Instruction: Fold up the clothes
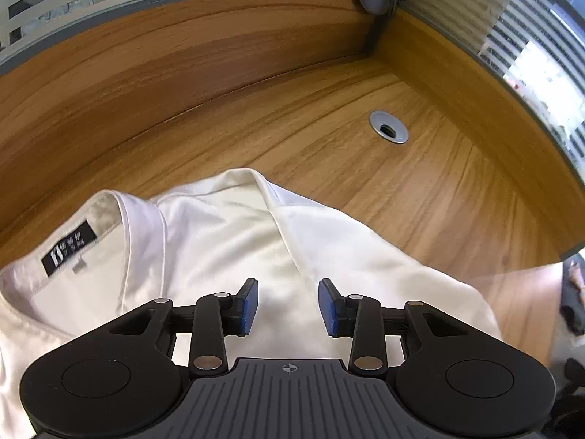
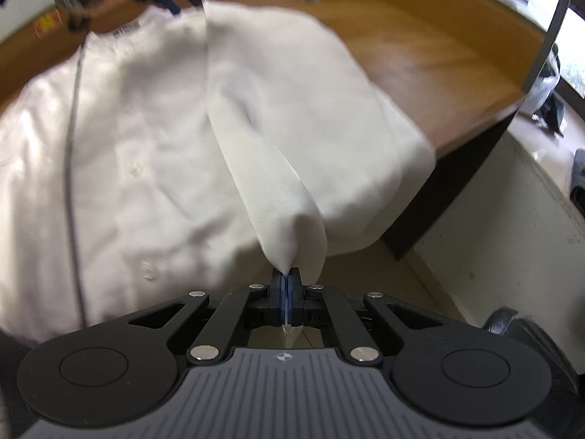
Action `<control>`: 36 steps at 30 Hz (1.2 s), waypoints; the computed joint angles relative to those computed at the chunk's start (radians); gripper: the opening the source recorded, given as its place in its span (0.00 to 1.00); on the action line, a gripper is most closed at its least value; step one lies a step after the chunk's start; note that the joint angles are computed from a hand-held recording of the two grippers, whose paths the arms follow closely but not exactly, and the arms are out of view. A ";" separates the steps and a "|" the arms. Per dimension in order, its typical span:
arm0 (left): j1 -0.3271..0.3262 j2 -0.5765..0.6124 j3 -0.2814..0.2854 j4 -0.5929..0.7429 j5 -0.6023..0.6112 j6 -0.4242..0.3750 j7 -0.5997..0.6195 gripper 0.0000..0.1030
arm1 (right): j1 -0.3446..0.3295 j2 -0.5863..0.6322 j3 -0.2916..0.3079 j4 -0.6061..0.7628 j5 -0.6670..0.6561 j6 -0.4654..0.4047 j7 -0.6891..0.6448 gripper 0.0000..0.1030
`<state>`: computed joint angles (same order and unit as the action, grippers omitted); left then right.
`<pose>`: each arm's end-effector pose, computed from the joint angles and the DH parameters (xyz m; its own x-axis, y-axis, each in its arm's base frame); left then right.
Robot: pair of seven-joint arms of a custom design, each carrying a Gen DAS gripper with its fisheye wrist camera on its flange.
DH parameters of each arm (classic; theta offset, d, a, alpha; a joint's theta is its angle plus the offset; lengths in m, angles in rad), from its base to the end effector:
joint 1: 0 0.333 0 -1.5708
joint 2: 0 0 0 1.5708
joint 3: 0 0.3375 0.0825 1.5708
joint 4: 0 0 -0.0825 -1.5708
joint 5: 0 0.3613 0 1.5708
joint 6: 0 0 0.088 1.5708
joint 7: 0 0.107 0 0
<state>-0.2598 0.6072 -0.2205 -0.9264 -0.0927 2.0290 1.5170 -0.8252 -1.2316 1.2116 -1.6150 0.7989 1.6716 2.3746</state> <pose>0.6848 -0.2908 0.6139 -0.3761 -0.8946 0.2412 -0.8550 0.2349 -0.4623 0.2072 0.5603 0.5614 -0.2580 -0.9655 -0.0353 -0.8055 0.2351 -0.5439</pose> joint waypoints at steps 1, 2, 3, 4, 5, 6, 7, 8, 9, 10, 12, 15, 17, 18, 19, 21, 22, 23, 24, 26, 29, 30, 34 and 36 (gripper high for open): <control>0.004 -0.014 -0.003 -0.024 -0.010 0.009 -0.008 0.40 | 0.002 0.004 -0.011 0.014 -0.008 -0.004 -0.002 0.01; 0.007 -0.025 -0.005 -0.042 -0.018 0.014 -0.017 0.42 | 0.001 0.009 -0.022 0.032 -0.018 -0.010 -0.006 0.01; 0.009 -0.036 -0.006 -0.060 -0.024 0.019 -0.027 0.43 | -0.001 0.014 -0.032 0.051 -0.028 -0.015 -0.009 0.01; 0.010 -0.048 -0.007 -0.083 -0.030 0.026 -0.036 0.43 | -0.011 0.026 -0.040 0.074 -0.037 -0.021 -0.018 0.01; 0.012 -0.059 -0.009 -0.103 -0.038 0.030 -0.046 0.43 | -0.020 0.034 -0.047 0.099 -0.047 -0.029 -0.026 0.01; 0.014 -0.067 -0.013 -0.117 -0.047 0.030 -0.055 0.43 | -0.029 0.041 -0.054 0.125 -0.058 -0.039 -0.034 0.01; 0.017 -0.078 -0.017 -0.137 -0.059 0.032 -0.062 0.43 | -0.039 0.047 -0.060 0.149 -0.066 -0.049 -0.043 0.01; 0.018 -0.085 -0.020 -0.151 -0.068 0.032 -0.068 0.43 | -0.050 0.052 -0.065 0.172 -0.072 -0.058 -0.053 0.01; 0.017 -0.089 -0.022 -0.159 -0.073 0.030 -0.075 0.44 | -0.065 0.057 -0.071 0.196 -0.077 -0.068 -0.062 0.01; 0.016 -0.092 -0.023 -0.167 -0.078 0.030 -0.084 0.44 | -0.080 0.060 -0.077 0.221 -0.082 -0.080 -0.070 0.01; 0.014 -0.096 -0.024 -0.181 -0.088 0.035 -0.105 0.44 | -0.111 0.064 -0.087 0.267 -0.084 -0.099 -0.090 0.01; 0.004 -0.089 -0.018 -0.180 -0.076 0.051 -0.127 0.44 | -0.156 0.072 -0.100 0.337 -0.070 -0.126 -0.130 0.01; -0.006 -0.083 -0.010 -0.179 -0.051 0.077 -0.131 0.43 | -0.183 0.078 -0.103 0.376 -0.047 -0.138 -0.169 0.01; -0.012 -0.072 -0.005 -0.166 -0.035 0.085 -0.136 0.42 | -0.196 0.082 -0.105 0.395 -0.035 -0.144 -0.188 0.01; -0.019 -0.058 0.000 -0.148 -0.020 0.090 -0.141 0.40 | -0.207 0.084 -0.104 0.411 -0.021 -0.150 -0.209 0.01; -0.025 -0.022 0.009 -0.096 0.001 0.088 -0.161 0.27 | -0.224 0.086 -0.105 0.432 0.014 -0.160 -0.249 0.01; -0.028 -0.002 0.013 -0.067 0.009 0.084 -0.172 0.26 | -0.223 0.084 -0.109 0.429 0.032 -0.157 -0.271 0.01; -0.031 0.018 0.017 -0.036 0.018 0.079 -0.183 0.26 | -0.225 0.084 -0.110 0.432 0.046 -0.158 -0.295 0.01; -0.034 0.041 0.022 -0.002 0.027 0.072 -0.194 0.26 | -0.228 0.085 -0.109 0.437 0.058 -0.159 -0.320 0.01; -0.038 0.088 0.028 0.072 0.039 0.056 -0.215 0.26 | -0.225 0.085 -0.111 0.433 0.084 -0.148 -0.380 0.01; -0.039 0.158 0.027 0.187 0.036 0.010 -0.244 0.26 | -0.219 0.088 -0.107 0.413 0.124 -0.115 -0.470 0.01; -0.040 0.182 0.027 0.229 0.035 -0.010 -0.253 0.26 | -0.210 0.090 -0.104 0.391 0.145 -0.092 -0.493 0.01; -0.032 0.180 0.020 0.209 0.023 0.019 -0.255 0.26 | -0.164 0.116 -0.073 0.290 0.223 0.031 -0.580 0.01; -0.028 0.174 0.016 0.191 0.018 0.036 -0.250 0.26 | -0.146 0.137 -0.048 0.246 0.259 0.103 -0.609 0.03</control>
